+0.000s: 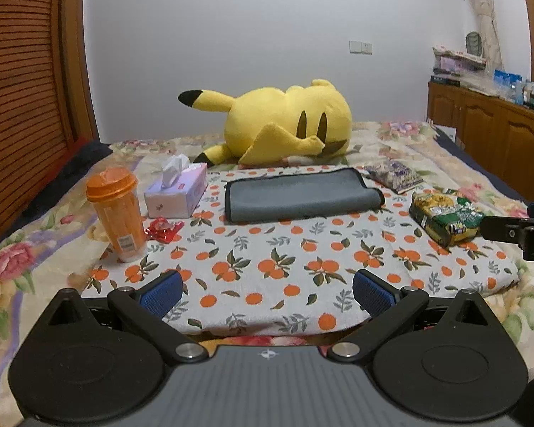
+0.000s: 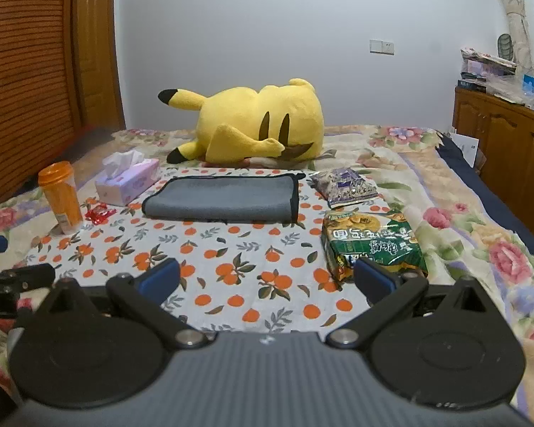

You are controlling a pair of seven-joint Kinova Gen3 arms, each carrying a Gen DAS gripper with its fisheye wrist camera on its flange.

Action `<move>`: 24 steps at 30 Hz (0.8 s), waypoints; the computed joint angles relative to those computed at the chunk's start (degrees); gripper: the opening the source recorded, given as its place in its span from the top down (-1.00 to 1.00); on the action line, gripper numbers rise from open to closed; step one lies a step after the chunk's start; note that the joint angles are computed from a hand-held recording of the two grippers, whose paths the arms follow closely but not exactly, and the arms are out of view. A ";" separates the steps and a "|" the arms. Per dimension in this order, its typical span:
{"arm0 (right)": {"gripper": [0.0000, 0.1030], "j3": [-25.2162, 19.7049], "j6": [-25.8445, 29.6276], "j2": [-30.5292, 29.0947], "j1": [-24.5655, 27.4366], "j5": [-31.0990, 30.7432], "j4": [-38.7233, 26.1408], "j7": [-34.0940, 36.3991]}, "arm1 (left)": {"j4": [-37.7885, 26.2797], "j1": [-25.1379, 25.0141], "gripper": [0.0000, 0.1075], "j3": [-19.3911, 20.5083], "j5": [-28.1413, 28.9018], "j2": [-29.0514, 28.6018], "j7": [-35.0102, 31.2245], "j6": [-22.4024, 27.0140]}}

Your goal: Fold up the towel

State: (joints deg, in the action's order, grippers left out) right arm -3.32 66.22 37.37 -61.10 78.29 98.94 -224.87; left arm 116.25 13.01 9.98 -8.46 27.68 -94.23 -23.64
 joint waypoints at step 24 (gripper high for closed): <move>-1.00 -0.36 6.05 1.31 -1.88 3.31 0.83 -4.06 | 4.03 0.06 -0.92 -0.66 -1.06 -0.25 -0.45 -9.32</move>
